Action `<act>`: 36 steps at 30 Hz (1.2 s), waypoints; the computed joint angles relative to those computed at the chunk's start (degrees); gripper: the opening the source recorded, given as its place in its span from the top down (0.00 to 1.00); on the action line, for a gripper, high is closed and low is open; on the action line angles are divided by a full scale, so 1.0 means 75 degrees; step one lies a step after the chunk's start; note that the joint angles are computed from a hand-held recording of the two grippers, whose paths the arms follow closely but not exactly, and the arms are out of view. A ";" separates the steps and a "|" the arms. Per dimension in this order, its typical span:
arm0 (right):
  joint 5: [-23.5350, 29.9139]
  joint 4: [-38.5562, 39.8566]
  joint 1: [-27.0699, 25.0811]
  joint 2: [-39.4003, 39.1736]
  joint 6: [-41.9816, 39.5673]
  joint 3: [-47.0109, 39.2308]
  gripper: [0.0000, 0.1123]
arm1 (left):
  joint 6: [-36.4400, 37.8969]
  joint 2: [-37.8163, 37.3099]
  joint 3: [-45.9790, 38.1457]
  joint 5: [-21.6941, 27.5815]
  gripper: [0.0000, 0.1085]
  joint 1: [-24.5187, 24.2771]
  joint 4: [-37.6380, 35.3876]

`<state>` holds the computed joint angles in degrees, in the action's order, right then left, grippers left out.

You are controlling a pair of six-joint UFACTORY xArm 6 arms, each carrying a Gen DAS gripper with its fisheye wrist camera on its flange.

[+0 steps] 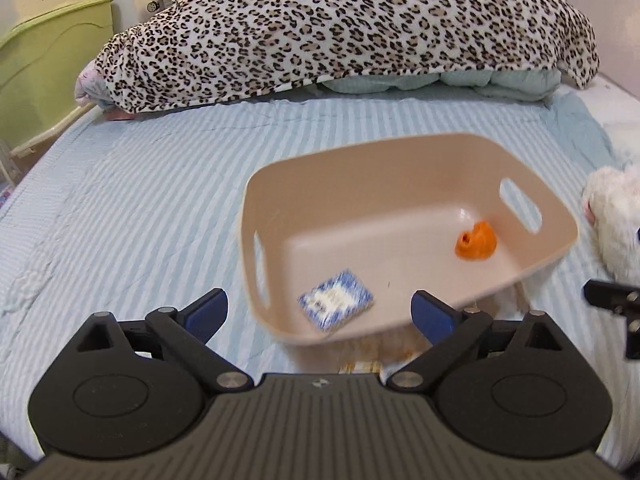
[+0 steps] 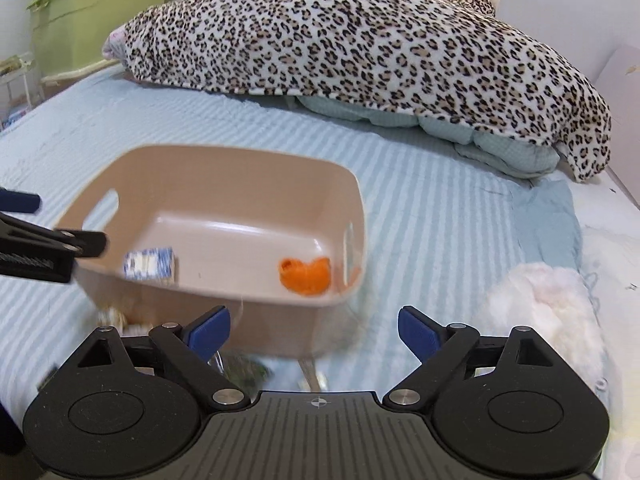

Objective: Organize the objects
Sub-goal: 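Carry both items over the basket and open both tools to drop them, then grasp the black gold-character box with the left tool while the right tool grasps the wooden clip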

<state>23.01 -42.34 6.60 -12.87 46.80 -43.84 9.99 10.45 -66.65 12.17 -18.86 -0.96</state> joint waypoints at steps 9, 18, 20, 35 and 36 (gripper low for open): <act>0.0035 0.0225 -0.0155 -0.0321 -0.0026 0.0866 0.12 | 0.0620 -0.0803 0.1349 0.0294 0.09 0.0271 -0.0579; -0.0235 -0.0204 -0.0321 0.0253 0.0235 0.1166 0.13 | 0.0844 -0.0461 0.1507 0.0884 0.10 0.0509 -0.0873; -0.0450 -0.0380 -0.0422 0.0466 0.0338 0.1180 0.13 | 0.0794 -0.0333 0.1463 0.0963 0.10 0.0520 -0.0749; -0.1237 -0.2682 -0.0874 0.1890 0.2286 0.0390 0.29 | 0.1735 0.0116 0.1175 0.1567 0.23 0.0655 -0.1836; -0.1271 -0.2786 -0.0883 0.1961 0.2405 0.0323 0.33 | 0.1692 0.0084 0.1234 0.1450 0.30 0.0656 -0.1776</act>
